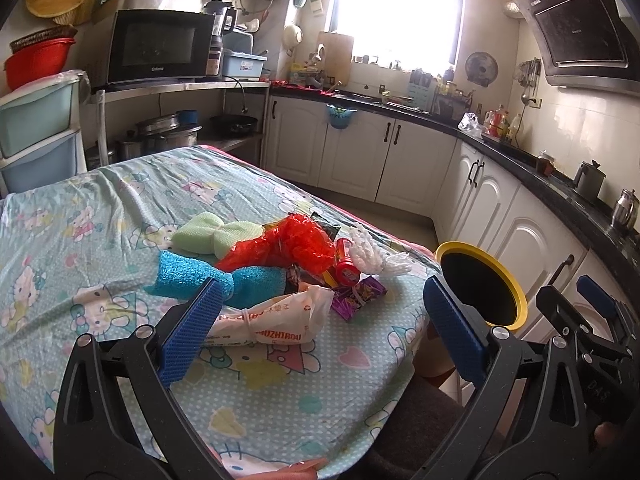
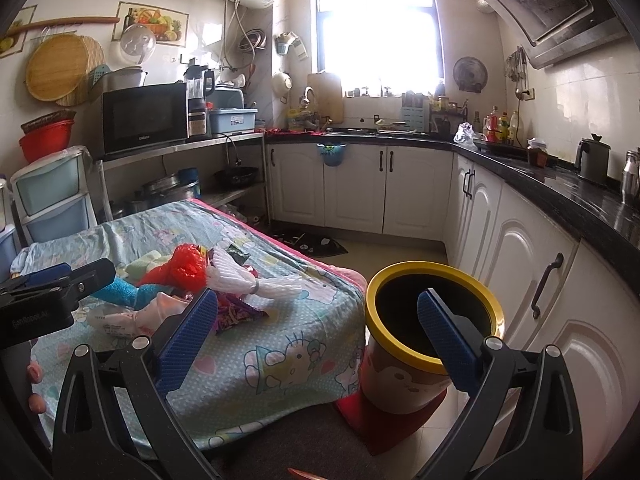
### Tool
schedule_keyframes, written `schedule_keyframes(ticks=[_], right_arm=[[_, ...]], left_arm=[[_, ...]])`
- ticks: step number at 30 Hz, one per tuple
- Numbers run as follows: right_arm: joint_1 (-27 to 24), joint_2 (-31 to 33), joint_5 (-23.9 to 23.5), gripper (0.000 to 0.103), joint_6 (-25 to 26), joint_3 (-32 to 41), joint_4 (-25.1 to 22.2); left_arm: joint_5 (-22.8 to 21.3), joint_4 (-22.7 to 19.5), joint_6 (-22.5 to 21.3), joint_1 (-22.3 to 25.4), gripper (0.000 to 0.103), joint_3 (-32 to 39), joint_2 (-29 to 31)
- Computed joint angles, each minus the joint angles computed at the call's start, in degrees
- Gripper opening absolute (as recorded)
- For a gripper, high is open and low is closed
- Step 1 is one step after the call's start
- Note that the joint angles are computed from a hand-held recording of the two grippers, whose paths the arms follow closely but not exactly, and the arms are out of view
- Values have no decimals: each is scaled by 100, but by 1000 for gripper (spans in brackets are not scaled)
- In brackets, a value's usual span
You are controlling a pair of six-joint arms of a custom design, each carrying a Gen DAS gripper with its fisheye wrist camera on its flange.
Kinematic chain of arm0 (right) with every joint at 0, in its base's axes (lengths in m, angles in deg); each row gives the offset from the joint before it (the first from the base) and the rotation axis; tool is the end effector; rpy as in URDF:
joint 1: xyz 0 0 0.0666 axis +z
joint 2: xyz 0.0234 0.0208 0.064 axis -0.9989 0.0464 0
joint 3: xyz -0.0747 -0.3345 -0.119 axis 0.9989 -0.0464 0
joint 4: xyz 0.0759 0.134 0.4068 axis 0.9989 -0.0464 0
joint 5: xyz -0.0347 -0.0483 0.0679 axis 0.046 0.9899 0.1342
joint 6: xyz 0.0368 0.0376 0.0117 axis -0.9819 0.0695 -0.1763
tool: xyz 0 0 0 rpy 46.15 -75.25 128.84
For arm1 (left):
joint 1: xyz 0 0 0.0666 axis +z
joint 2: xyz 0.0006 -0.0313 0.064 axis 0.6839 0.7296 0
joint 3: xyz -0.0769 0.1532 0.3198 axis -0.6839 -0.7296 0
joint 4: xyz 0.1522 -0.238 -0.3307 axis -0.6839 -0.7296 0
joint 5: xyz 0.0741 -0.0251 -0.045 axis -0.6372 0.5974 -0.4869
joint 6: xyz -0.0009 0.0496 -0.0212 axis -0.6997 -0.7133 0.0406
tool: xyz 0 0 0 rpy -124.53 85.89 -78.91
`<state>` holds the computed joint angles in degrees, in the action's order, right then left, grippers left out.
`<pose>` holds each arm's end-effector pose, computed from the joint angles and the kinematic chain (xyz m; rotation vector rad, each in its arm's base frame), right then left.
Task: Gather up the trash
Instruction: 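Move both tools toward the trash pile on the bed, then grasp the blue mesh sponge with left tool while right tool grasps white glove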
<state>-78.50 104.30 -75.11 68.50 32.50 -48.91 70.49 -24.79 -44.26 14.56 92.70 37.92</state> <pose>0.5143 0.0766 0.4408 -0.0491 1.9707 0.0541 0.5423 -0.2843 0.4591 -0.0178 2.0906 -0.2046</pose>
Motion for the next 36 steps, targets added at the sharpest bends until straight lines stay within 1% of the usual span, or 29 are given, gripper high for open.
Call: schedule_keyframes(ticks=[4,6,9,10,11,12,13,14,17,20,23,27,30,36], right_arm=[[14,148,-134,97,148,153,-44],[51,243,-158,97,327,250,-41],[120,367,-232,97,489,356,97],[151,395,-220,97,599,348,276],[172,460,-295,97,618,421,265],[172,526,-362,97,599,525,83],[205,613,-418,97,644,622,71],[209,718,-413,97,759,784,-208],[260,977,-547,97,863,1082,-389],[334,1163,-621,97,941,1233,-264],[351,1412,-778,97,1008,1488,-351],[386,1780,-875,97,1141,1876,-515],[394,1990,-976,97,1215,2099,-654],[423,2424,-983,97,1505,2540,-965]], left_arm=[[31,46,93,66,92,-55,-14],[40,76,145,114,92,-81,-28],[-10,129,227,203,92,-137,-62],[-21,144,251,224,92,-161,-76],[-17,149,300,273,92,-173,-86],[-23,156,340,302,92,-190,-99],[-28,159,393,355,92,-202,-108],[-39,153,426,380,92,-212,-113],[-46,86,579,515,92,-216,-111],[-40,17,718,645,92,-217,-97],[-34,-112,869,782,92,-187,-57],[40,-331,1046,978,92,-108,37],[202,-442,1115,1095,92,-51,114],[762,-666,1306,1280,92,148,363]])
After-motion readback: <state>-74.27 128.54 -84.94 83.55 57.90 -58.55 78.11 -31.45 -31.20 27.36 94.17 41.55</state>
